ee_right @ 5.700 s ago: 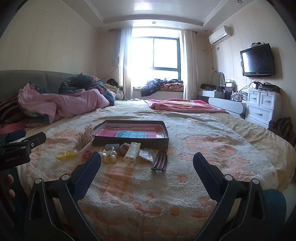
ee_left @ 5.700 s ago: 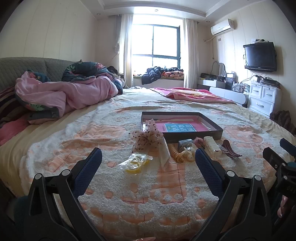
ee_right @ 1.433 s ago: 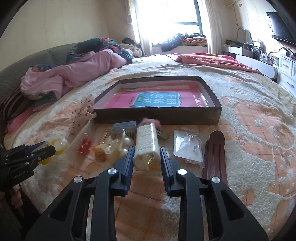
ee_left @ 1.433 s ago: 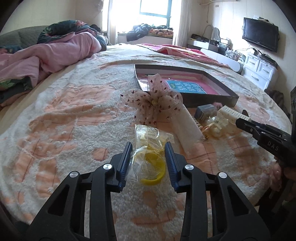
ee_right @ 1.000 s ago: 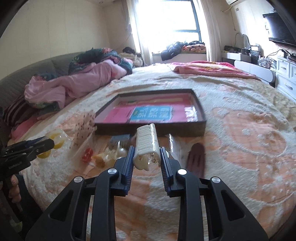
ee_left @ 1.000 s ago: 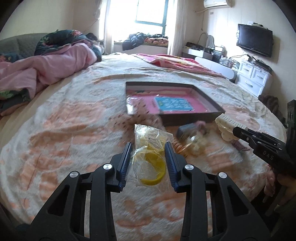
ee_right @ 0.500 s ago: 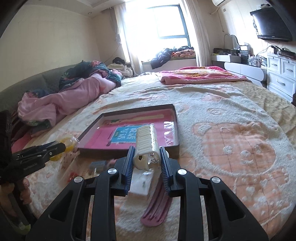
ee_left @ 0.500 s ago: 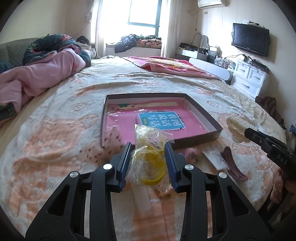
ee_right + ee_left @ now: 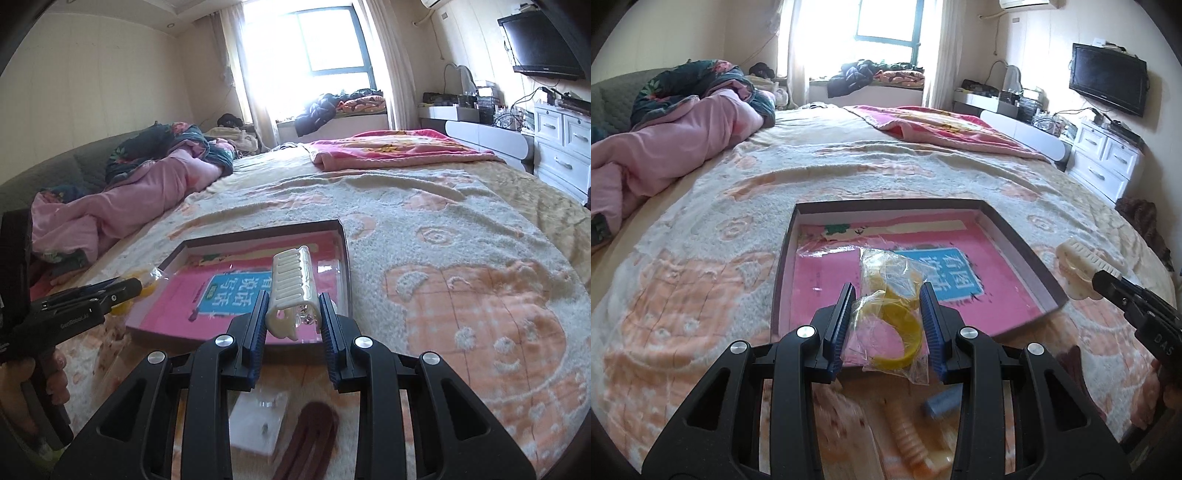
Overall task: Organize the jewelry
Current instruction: 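Carry the bangle bag and white comb into the pink tray and release both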
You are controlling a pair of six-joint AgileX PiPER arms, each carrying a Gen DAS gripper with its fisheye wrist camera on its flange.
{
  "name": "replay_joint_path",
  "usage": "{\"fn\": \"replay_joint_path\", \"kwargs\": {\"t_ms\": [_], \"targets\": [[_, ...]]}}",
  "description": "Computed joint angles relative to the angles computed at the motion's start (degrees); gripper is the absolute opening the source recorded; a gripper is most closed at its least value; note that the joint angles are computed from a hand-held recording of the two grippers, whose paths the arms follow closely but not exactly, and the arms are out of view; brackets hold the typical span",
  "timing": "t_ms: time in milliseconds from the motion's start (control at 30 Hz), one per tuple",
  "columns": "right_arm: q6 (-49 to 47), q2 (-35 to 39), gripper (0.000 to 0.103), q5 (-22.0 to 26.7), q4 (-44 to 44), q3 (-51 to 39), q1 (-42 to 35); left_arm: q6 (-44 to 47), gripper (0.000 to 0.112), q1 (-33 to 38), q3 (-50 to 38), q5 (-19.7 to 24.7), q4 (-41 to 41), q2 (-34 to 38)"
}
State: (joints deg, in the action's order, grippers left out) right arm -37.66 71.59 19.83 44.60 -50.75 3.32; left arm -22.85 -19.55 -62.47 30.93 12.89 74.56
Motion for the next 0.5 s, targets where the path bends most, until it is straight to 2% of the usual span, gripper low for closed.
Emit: {"fn": "replay_joint_path", "kwargs": {"t_ms": [267, 500], "targets": [[2.5, 8.4, 0.026, 0.1, -3.7, -8.0, 1.7, 1.6, 0.028, 1.9, -3.4, 0.3, -0.7, 4.6], [10.5, 14.7, 0.026, 1.6, -13.2, -14.6, 3.8, 3.2, 0.028, 3.7, -3.5, -0.9, -2.8, 7.1]]}}
